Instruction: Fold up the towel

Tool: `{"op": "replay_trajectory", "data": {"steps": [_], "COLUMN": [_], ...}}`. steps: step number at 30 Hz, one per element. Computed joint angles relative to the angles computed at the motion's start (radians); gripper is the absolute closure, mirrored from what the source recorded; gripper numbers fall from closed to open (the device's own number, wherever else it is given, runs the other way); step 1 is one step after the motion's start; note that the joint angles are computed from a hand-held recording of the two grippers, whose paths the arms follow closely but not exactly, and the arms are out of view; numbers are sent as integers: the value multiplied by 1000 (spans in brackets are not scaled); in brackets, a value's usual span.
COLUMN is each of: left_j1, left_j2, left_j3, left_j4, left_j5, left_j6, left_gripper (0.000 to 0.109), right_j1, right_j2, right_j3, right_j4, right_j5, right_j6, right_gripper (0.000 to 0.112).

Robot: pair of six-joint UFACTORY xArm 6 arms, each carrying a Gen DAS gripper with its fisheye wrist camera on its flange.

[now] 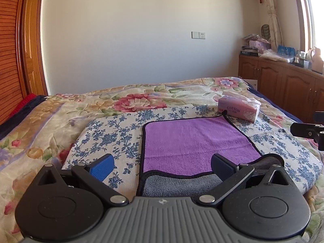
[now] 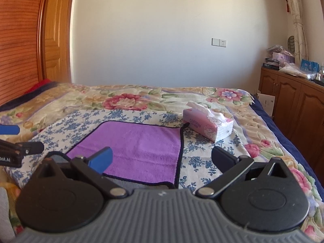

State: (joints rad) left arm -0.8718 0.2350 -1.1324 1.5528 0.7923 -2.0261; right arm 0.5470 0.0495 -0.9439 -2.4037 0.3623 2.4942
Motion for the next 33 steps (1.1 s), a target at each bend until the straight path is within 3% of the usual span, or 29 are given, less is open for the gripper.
{"op": "replay_trajectory", "data": {"steps": [10,28,33], "left_j1": [62,128,163], "left_j2": [37,93,104], "left_j3": [-21,-59,-64], "left_j4": [-17,-35,-4], "left_j5": [-81,-152,-228], "left_j6": [19,64,33], "left_gripper": [6,6,16], "right_j1": [-20,-68,-80], "right_j2": [77,205,227], "right_j3": [-77,-209,-233], "right_j4": [43,141,166], "right_j5": [-62,-154,-187], "right_j6": [-73,-196,-226], "right_gripper": [9,9,9]}}
